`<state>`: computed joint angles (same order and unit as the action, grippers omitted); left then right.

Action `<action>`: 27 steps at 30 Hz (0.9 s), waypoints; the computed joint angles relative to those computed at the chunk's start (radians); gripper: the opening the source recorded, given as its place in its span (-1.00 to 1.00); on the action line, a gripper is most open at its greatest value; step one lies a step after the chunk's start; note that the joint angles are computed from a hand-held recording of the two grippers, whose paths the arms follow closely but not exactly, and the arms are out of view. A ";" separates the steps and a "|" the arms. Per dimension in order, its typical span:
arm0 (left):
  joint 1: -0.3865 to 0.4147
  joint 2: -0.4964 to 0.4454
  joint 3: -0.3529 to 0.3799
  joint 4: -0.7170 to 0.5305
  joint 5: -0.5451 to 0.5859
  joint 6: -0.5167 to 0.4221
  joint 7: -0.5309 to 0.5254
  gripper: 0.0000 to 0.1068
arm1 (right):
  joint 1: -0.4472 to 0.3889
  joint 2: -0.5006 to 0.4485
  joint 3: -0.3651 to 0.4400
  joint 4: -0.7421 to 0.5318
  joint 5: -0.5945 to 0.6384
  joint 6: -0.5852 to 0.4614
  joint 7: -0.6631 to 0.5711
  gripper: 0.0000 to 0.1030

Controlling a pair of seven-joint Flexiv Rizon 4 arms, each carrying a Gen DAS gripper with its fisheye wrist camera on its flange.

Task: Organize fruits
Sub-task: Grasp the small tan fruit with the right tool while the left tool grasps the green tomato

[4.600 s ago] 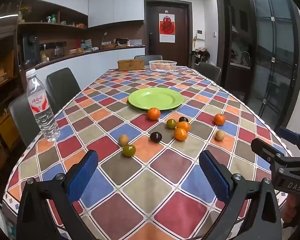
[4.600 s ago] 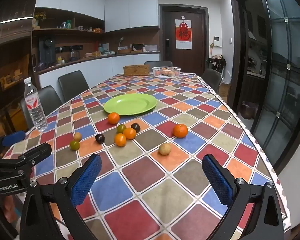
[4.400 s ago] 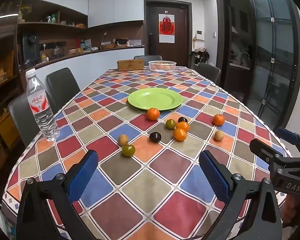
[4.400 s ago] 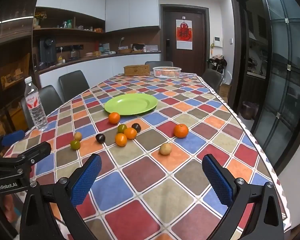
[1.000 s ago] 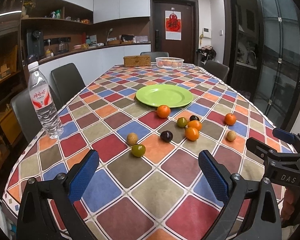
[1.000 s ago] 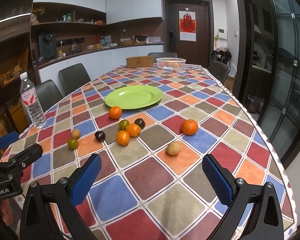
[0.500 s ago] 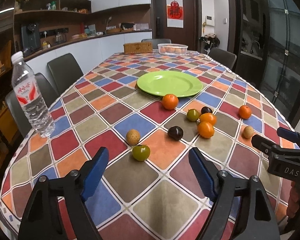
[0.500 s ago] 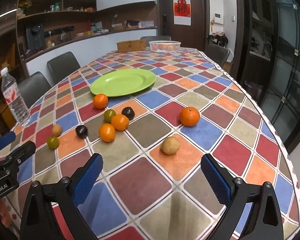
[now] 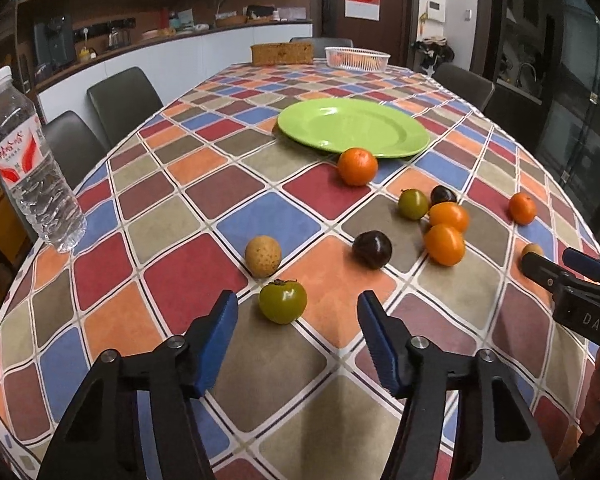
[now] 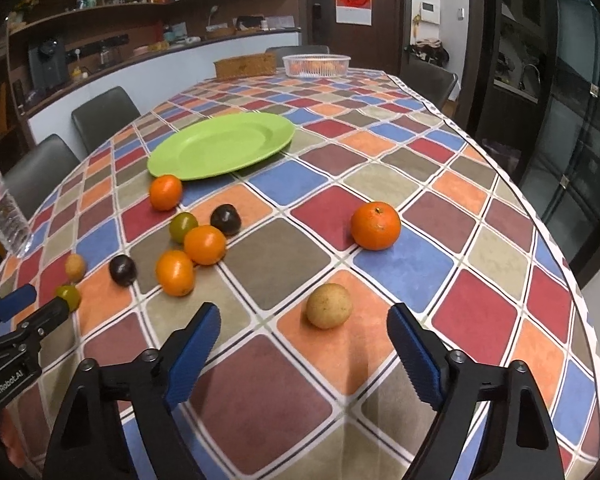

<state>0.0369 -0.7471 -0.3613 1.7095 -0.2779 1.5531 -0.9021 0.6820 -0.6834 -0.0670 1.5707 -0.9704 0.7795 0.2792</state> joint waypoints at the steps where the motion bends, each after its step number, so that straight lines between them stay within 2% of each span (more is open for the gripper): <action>1: -0.011 -0.004 0.013 -0.011 0.000 -0.010 -0.005 0.04 | -0.005 -0.004 0.003 -0.004 0.009 0.001 -0.005 0.60; 4: -0.052 -0.016 0.064 -0.046 -0.001 -0.035 -0.025 -0.06 | -0.013 -0.014 0.008 -0.014 0.034 0.000 -0.024 0.46; 15: -0.114 -0.038 0.149 -0.114 -0.011 -0.119 -0.085 -0.40 | -0.017 -0.041 0.007 -0.053 0.101 -0.023 -0.105 -0.10; 23: -0.116 -0.040 0.150 -0.118 -0.002 -0.121 -0.087 -0.46 | -0.014 -0.046 0.002 -0.064 0.127 -0.039 -0.141 -0.42; 27: -0.098 -0.033 0.126 -0.106 -0.010 -0.127 -0.071 -0.46 | -0.015 -0.042 -0.001 -0.054 0.118 -0.014 -0.136 -0.42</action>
<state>-0.0615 -0.7802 -0.2358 1.6036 -0.2875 1.4260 -0.9733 0.6669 -0.7257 -0.0683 1.5168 -0.8525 0.7659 0.1431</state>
